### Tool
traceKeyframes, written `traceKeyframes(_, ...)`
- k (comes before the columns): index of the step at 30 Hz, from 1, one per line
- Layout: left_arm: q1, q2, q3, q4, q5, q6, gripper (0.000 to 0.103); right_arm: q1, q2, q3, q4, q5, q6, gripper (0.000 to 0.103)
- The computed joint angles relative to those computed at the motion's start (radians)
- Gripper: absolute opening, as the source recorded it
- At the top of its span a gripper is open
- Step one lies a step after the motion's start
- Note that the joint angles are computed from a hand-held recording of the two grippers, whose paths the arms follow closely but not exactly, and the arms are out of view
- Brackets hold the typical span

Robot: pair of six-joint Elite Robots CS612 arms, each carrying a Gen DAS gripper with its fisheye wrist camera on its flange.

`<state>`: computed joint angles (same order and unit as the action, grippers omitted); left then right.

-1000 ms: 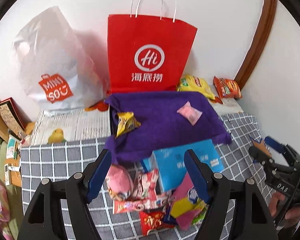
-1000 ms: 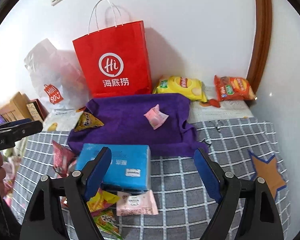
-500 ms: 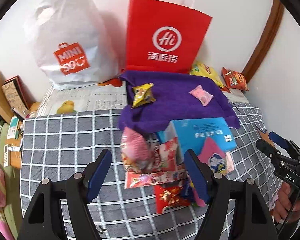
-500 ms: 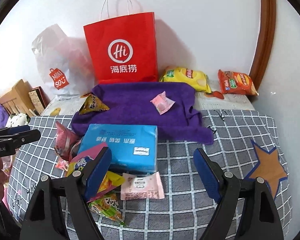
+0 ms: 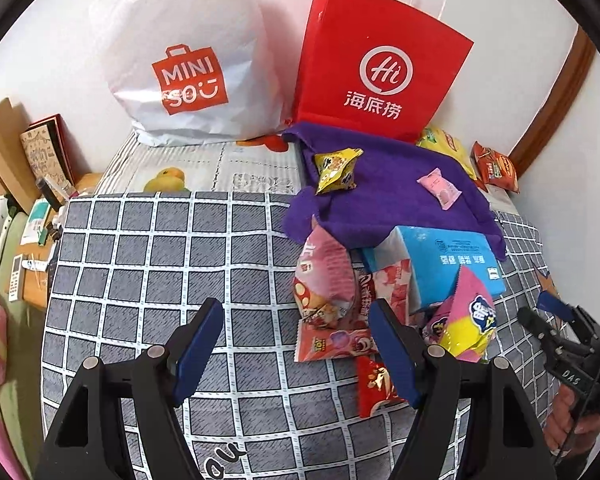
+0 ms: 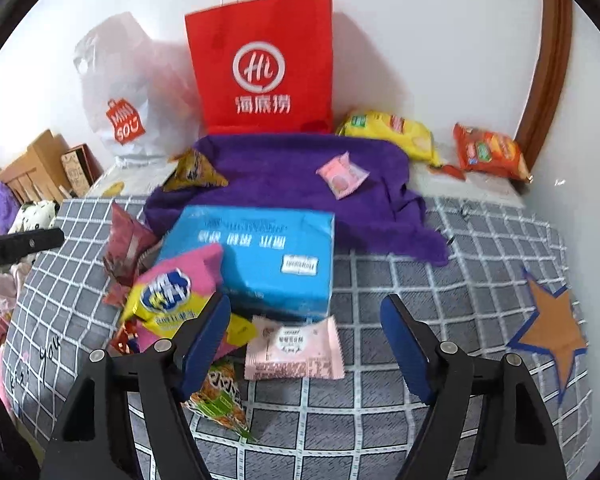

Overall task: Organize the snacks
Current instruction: 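Grasp the pink-and-white biscuit packet with the right tool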

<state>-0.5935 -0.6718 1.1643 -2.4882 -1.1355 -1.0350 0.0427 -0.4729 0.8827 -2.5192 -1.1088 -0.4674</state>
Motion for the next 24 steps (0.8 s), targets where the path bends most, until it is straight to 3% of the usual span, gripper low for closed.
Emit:
traceKeyframes(4,0.002,-0.003,0.007,0.004,0.003,0.003,0.073,0.004,0.019,-0.020,0.049,-0.024,-0.035,0.078)
traceKeyframes(24,0.011,0.016,-0.026,0.045,-0.018,0.002,0.073,0.007,0.134,-0.212,0.339,-0.001,-0.109,0.078)
